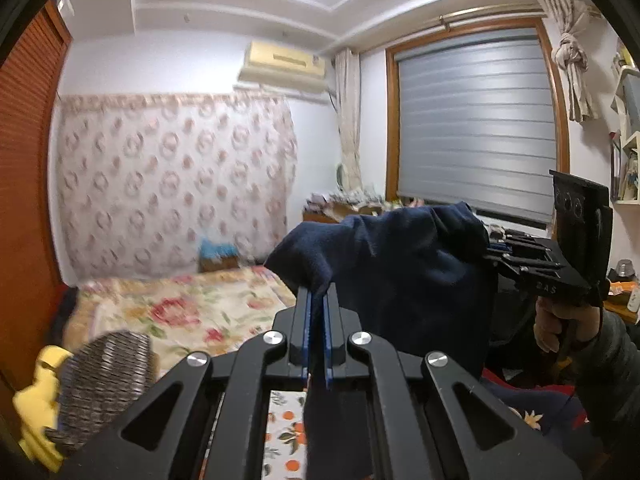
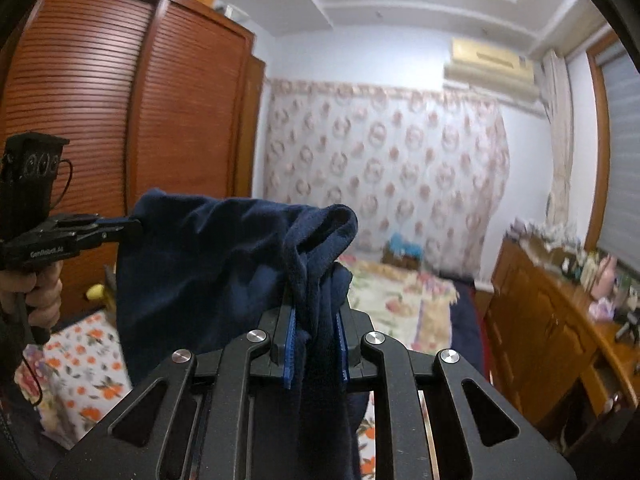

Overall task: Fold small clothes
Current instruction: 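Lift the navy shirt with both grippers and shake it out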

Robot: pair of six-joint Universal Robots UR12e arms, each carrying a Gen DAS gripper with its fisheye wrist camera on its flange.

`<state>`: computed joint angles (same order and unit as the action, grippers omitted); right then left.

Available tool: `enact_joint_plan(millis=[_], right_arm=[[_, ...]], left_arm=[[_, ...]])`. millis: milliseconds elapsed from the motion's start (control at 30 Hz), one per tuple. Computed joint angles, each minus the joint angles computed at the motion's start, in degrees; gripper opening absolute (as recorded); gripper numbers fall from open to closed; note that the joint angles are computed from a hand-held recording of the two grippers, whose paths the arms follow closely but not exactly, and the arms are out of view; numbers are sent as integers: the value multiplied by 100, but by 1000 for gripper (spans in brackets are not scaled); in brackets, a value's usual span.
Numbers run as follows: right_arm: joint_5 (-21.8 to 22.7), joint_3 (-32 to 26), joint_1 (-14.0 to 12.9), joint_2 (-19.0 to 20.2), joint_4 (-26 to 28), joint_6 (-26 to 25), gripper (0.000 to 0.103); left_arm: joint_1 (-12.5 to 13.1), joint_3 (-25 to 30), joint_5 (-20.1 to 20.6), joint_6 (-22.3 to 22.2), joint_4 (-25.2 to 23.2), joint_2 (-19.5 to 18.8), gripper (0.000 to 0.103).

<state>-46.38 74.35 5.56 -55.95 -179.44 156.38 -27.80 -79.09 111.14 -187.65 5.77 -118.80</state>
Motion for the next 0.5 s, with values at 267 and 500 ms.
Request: enact_joint_plan(millis=[267,500], right_arm=[[523,277,64,-331,19,-165,13],[-223,-980,455,559,1274,-423,17]], left_arm=[[15,-420,616,336,90,438,2],[607,-46,641,-97,-1172,-95,9]])
